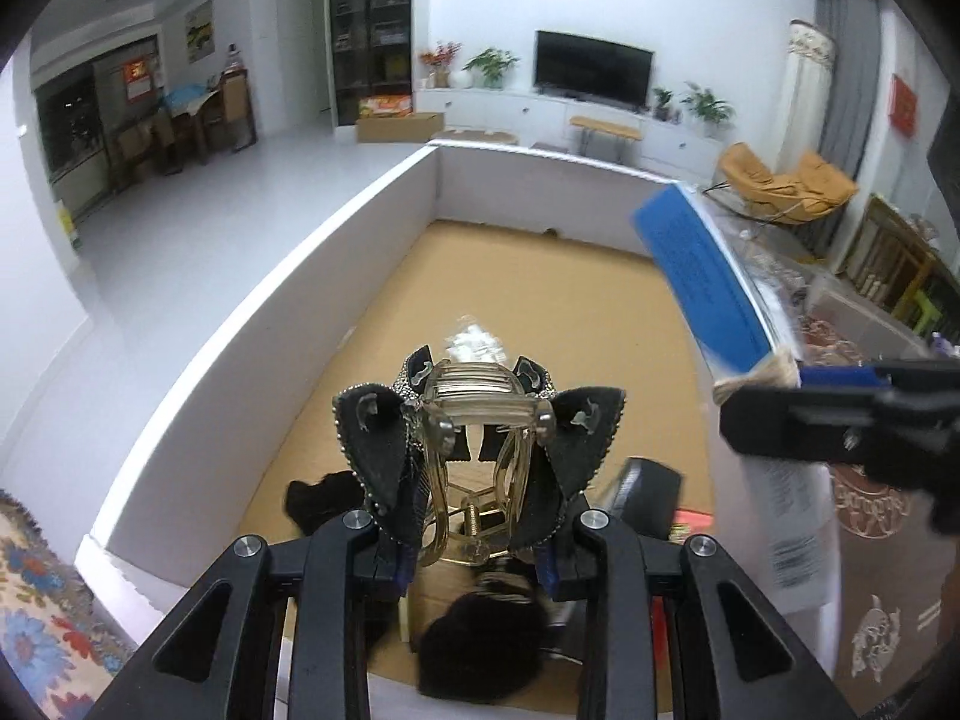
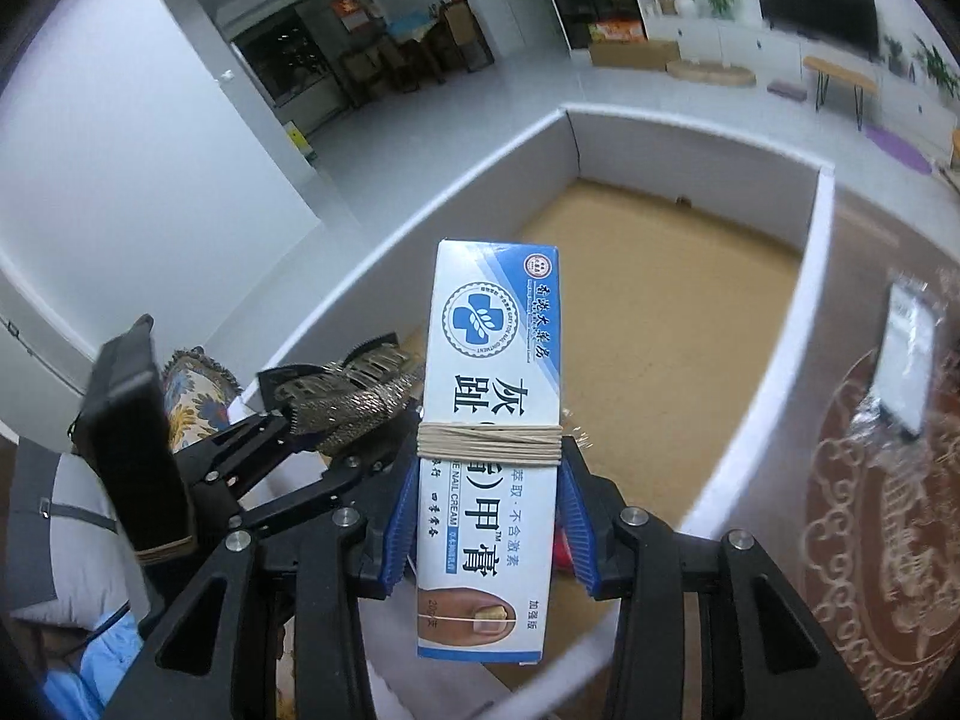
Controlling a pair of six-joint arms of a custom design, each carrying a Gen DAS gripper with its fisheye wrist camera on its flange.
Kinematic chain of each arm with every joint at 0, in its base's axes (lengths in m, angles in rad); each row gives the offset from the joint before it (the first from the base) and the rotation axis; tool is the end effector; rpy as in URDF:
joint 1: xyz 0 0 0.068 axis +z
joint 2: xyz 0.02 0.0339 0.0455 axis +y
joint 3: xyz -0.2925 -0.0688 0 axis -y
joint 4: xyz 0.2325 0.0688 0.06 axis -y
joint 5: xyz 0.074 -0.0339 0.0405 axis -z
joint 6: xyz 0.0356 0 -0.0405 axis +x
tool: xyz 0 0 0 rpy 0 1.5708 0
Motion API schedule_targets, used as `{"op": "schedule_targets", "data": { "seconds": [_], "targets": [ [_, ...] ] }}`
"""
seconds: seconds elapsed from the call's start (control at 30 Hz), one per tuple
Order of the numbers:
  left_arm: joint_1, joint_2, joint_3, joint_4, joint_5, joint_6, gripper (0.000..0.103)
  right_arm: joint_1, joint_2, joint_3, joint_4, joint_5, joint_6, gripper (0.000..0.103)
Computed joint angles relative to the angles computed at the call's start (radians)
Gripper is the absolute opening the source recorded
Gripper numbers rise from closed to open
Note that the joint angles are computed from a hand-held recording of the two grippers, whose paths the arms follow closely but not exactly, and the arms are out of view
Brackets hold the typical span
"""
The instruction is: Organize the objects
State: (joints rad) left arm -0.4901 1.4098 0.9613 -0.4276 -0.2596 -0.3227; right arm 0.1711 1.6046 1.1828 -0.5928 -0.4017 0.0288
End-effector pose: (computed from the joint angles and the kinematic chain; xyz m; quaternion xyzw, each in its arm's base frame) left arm 0.2496 -0.1228 0.2722 0.0340 0.9328 -0.0216 0.3582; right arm 0.3159 0.0687 0.2747 -0.1216 0.9360 0.2177 0.2485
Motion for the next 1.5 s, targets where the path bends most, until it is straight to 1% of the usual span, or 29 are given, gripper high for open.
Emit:
{"op": "schedule_targets", "data": {
  "seconds": [0.03,0.07,0.1,0.13,0.23,0.33,0.4,0.43,0.53,0.57,0.6,0.63,0.7,0.77,0.83,0.9,1.0,1.03,1.07,1.17,1.23,1.3,1.33,1.4,1.5],
  "targets": [
    [0.000,0.022,0.013,-0.019,-0.006,-0.017,0.033,0.008,0.014,0.003,0.000,0.011,0.002,0.048],
    [0.000,0.038,0.022,-0.031,-0.005,-0.033,0.043,0.016,0.031,0.011,-0.007,0.020,0.005,0.061],
    [0.011,0.049,0.028,-0.038,0.001,-0.045,0.050,0.017,0.035,0.010,-0.006,0.020,0.009,0.076],
    [0.018,0.051,0.025,-0.037,0.008,-0.060,0.060,0.013,0.030,0.003,0.004,0.013,0.013,0.079],
    [0.007,0.028,0.002,0.001,-0.006,-0.066,0.070,0.002,0.013,0.005,-0.001,0.002,0.009,0.080],
    [-0.010,0.033,0.007,0.015,-0.032,-0.063,0.072,-0.010,-0.011,0.008,-0.015,0.003,-0.003,0.083],
    [-0.026,0.042,0.016,0.016,-0.041,-0.071,0.075,-0.024,-0.035,-0.001,-0.018,0.007,-0.011,0.087],
    [-0.039,0.046,0.020,0.017,-0.051,-0.077,0.077,-0.035,-0.038,-0.004,-0.016,0.006,-0.019,0.087],
    [-0.090,0.036,0.007,0.026,-0.091,-0.099,0.077,-0.070,-0.088,-0.052,-0.008,0.014,-0.044,0.088],
    [-0.115,0.032,0.002,0.030,-0.104,-0.111,0.078,-0.099,-0.116,-0.088,0.003,0.017,-0.069,0.089],
    [-0.139,0.044,0.020,0.028,-0.114,-0.121,0.078,-0.113,-0.119,-0.097,0.011,0.024,-0.079,0.093],
    [-0.166,0.041,0.018,0.029,-0.124,-0.131,0.078,-0.133,-0.129,-0.114,0.018,0.031,-0.091,0.094],
    [-0.215,0.024,0.017,0.018,-0.138,-0.146,0.078,-0.212,-0.167,-0.189,0.048,0.026,-0.138,0.094],
    [-0.296,0.023,0.017,0.030,-0.165,-0.175,0.078,-0.288,-0.206,-0.260,0.077,0.026,-0.181,0.094],
    [-0.362,0.035,0.037,0.031,-0.176,-0.199,0.078,-0.405,-0.228,-0.323,0.103,0.028,-0.259,0.094],
    [-0.438,0.044,0.059,0.029,-0.190,-0.224,0.078,-0.521,-0.225,-0.386,0.154,0.035,-0.349,0.094],
    [-0.560,0.075,0.110,0.023,-0.211,-0.251,0.079,-0.728,-0.188,-0.445,0.210,0.029,-0.509,0.094],
    [-0.600,0.098,0.139,0.021,-0.211,-0.252,0.084,-0.812,-0.154,-0.453,0.227,0.022,-0.565,0.094],
    [-0.630,0.117,0.164,0.017,-0.212,-0.251,0.091,-0.874,-0.121,-0.453,0.248,0.022,-0.599,0.094],
    [-0.718,0.193,0.231,0.028,-0.206,-0.248,0.103,-1.050,-0.042,-0.452,0.331,0.022,-0.688,0.094],
    [-0.749,0.272,0.278,0.034,-0.172,-0.254,0.103,-1.135,0.007,-0.437,0.386,0.026,-0.724,0.094],
    [-0.764,0.366,0.329,0.025,-0.132,-0.268,0.103,-1.204,0.051,-0.413,0.407,0.025,-0.757,0.094],
    [-0.769,0.400,0.343,0.029,-0.121,-0.273,0.103,-1.231,0.069,-0.405,0.411,0.021,-0.770,0.094],
    [-0.776,0.471,0.372,0.032,-0.107,-0.278,0.103,-1.293,0.120,-0.366,0.395,-0.012,-0.792,0.102],
    [-0.783,0.558,0.408,0.024,-0.110,-0.275,0.103,-1.346,0.166,-0.329,0.375,-0.052,-0.809,0.103]
  ]
}}
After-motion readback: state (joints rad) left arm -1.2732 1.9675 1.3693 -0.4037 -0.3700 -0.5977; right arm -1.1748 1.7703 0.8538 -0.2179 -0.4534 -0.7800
